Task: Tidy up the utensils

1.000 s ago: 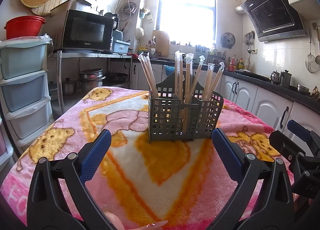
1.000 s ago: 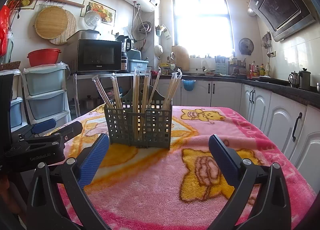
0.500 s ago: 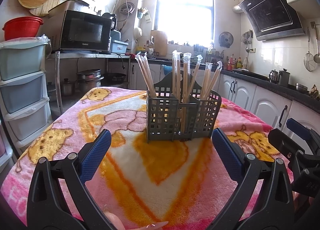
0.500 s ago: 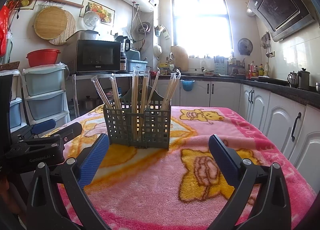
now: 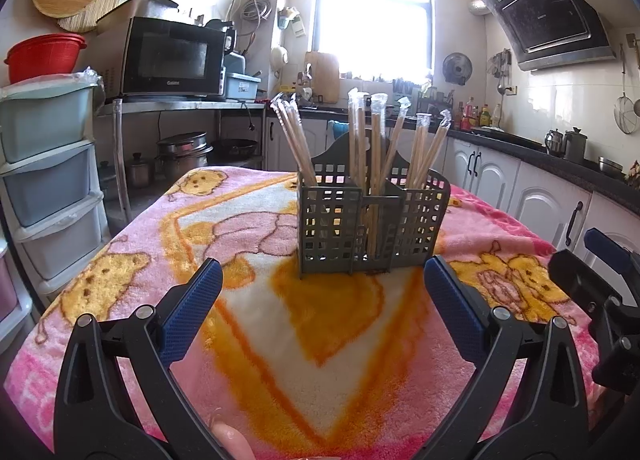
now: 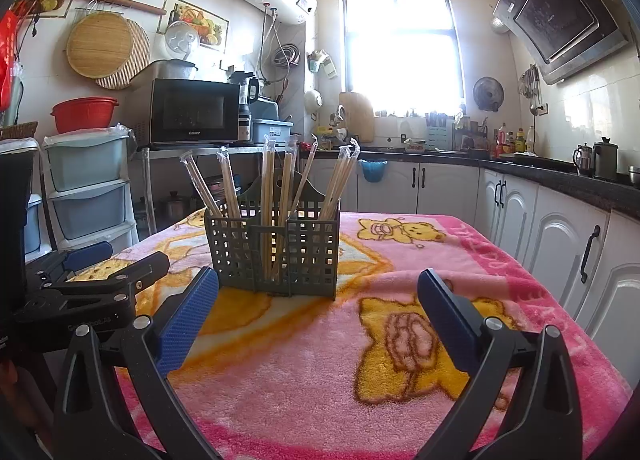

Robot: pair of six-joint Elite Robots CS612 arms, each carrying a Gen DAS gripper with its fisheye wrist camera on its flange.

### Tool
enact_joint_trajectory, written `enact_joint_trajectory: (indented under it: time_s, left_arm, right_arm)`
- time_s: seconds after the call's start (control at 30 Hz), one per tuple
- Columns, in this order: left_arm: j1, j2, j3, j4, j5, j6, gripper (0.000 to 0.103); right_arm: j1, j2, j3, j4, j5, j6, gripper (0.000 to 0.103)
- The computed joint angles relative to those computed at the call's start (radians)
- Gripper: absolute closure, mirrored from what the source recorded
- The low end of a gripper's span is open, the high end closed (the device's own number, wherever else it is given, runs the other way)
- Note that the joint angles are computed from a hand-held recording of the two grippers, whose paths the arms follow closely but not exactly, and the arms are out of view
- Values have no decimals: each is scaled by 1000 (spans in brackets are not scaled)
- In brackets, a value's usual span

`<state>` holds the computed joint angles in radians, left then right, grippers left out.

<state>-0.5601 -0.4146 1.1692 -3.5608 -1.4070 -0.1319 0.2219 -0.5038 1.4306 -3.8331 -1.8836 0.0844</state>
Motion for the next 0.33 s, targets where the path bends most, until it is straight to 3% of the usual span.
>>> enact_joint_trajectory:
  time_s: [0.17, 0.33]
  left_arm:
    - [19, -13, -5, 95, -41, -86, 10]
    - [56, -36, -31, 272, -45, -145, 10]
  right_arm:
    - [-3, -6, 2, 24, -25, 38, 6]
    - [-40, -39, 18, 141, -102, 96, 6]
